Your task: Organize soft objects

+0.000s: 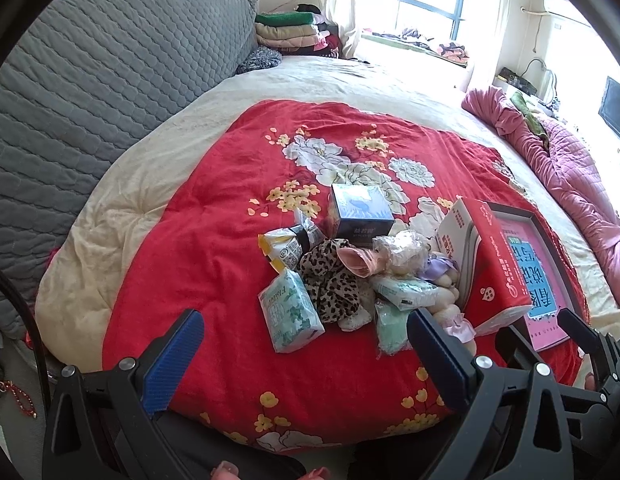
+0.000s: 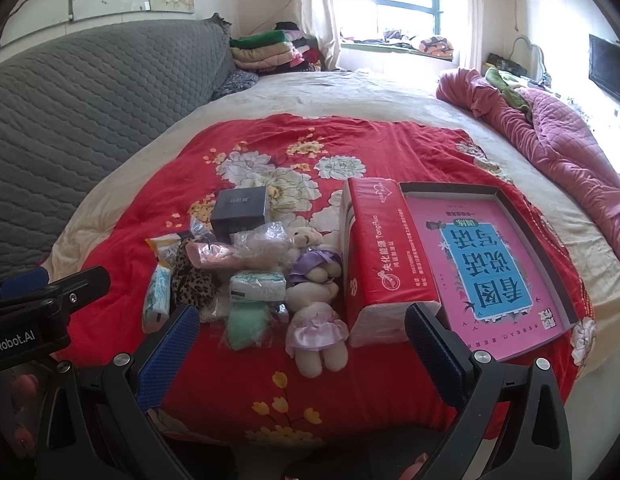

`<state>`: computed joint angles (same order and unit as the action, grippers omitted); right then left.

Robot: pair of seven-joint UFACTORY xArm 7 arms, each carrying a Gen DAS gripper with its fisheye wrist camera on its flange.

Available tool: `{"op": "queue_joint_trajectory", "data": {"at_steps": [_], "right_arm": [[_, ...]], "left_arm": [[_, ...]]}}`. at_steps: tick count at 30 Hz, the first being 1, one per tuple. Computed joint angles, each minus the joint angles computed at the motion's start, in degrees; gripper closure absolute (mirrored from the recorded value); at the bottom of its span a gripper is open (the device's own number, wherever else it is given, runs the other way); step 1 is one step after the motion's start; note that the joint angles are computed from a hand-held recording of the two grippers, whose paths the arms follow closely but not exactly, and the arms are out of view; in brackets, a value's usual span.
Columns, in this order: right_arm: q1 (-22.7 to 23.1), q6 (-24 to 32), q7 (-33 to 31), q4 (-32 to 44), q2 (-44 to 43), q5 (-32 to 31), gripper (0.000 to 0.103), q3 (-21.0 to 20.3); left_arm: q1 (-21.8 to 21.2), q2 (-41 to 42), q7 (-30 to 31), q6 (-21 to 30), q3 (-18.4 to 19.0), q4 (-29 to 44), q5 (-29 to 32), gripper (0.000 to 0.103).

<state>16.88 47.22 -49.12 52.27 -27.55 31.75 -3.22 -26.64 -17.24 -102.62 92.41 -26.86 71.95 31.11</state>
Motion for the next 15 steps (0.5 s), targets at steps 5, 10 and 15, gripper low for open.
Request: {"op": "queue_joint_trajectory", "data": {"at_steps": [5,10,15], "right_arm": [[0.07,-0.13,-0.02,0.01,-0.01,0.03,0.001,0.10],[0.13,-0.19,-0.08,-0.02,-0.01,-0.21,0.001,0.34],[0.25,-0.22,-0.10,-0.07,-0.02,-0.34,0.001,0.40]], "left_arm": [[-0.10,0.64,0.31,1.17,-0.25,1.11,0.78,0.001],[-0.35,0.57,0.44,0.80,0.13,0.98,0.82,0.001],[-0.29,0.36,0.55,0.25,0.40,0.73,0.44,0.001]]}}
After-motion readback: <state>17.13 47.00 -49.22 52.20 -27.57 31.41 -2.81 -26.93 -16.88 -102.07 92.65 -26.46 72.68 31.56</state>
